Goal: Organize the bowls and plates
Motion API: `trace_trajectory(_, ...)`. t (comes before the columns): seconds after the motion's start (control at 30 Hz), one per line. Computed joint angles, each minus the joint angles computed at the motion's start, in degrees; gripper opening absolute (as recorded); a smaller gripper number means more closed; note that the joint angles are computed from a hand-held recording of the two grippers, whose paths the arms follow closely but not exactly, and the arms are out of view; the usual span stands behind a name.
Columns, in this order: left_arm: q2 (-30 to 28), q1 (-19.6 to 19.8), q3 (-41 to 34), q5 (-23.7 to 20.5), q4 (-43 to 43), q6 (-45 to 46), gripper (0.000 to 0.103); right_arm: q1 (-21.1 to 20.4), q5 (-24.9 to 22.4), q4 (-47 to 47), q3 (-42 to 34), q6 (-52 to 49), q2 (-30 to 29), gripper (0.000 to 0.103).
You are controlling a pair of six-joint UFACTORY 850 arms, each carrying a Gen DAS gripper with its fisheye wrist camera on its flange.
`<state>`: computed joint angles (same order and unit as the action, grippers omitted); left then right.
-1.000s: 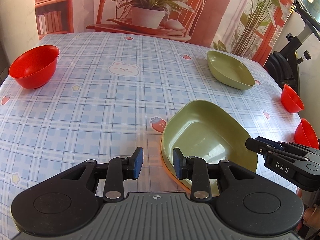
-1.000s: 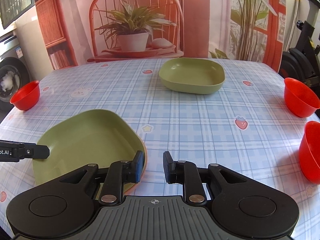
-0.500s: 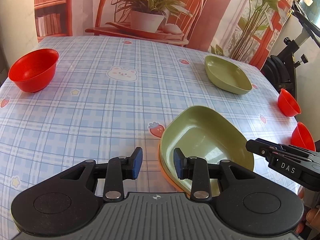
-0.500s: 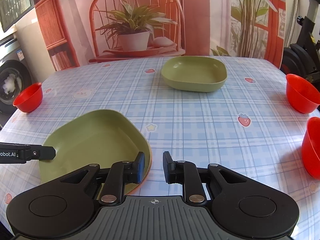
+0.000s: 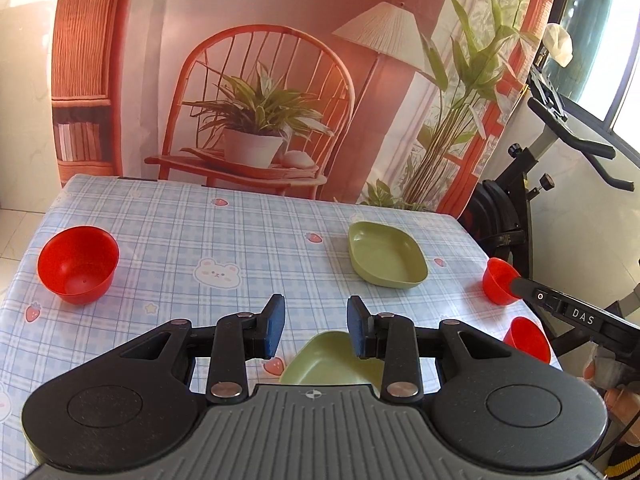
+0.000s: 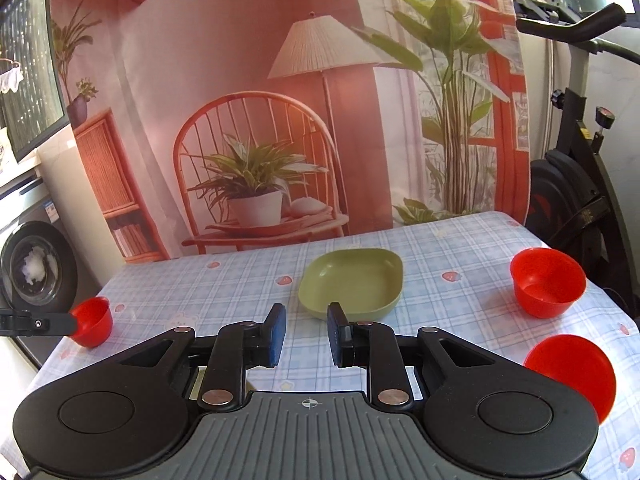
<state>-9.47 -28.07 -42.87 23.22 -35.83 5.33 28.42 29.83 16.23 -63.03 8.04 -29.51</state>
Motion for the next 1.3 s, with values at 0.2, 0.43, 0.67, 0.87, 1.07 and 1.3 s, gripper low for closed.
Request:
trace_trajectory(0.2, 2.6, -1.0, -0.1, 3.4, -5.1, 7.1, 0.036, -1.7, 1.9, 3.1, 0.8, -4.7, 2.2, 0.024)
trace_trajectory(0.43, -2.4, -0.7, -5.6, 6.7, -17.1, 21.5, 0.036, -3.0, 0.9, 5.6, -2.8, -10.0, -1.2, 0.025)
trace_trajectory(0.67, -10.4, 1.5, -12.9, 6.7, -17.3, 24.1, 0.042, -3.7, -1.2, 8.2, -8.7, -14.4, -7.4, 0.026)
trace_trajectory(0.87, -19.6, 2.5, -22.8, 3.3, -7.3, 19.9, 0.05, -5.6, -6.6, 5.9, -17.5, -12.3, -15.0, 0.028)
trace_trajectory(1.07, -31.3, 3.5, -34.5, -1.9, 4.6, 10.5, 0.055, -6.9, -12.0, 5.1, -28.1, -11.6, -23.4, 0.031)
trace_trajectory(1.3, -42.5, 4.8, -49.1, -14.4, 4.4, 12.0, 0.055, -7.6, -19.2, 22.2, -40.3, -25.9, -32.6, 0.032)
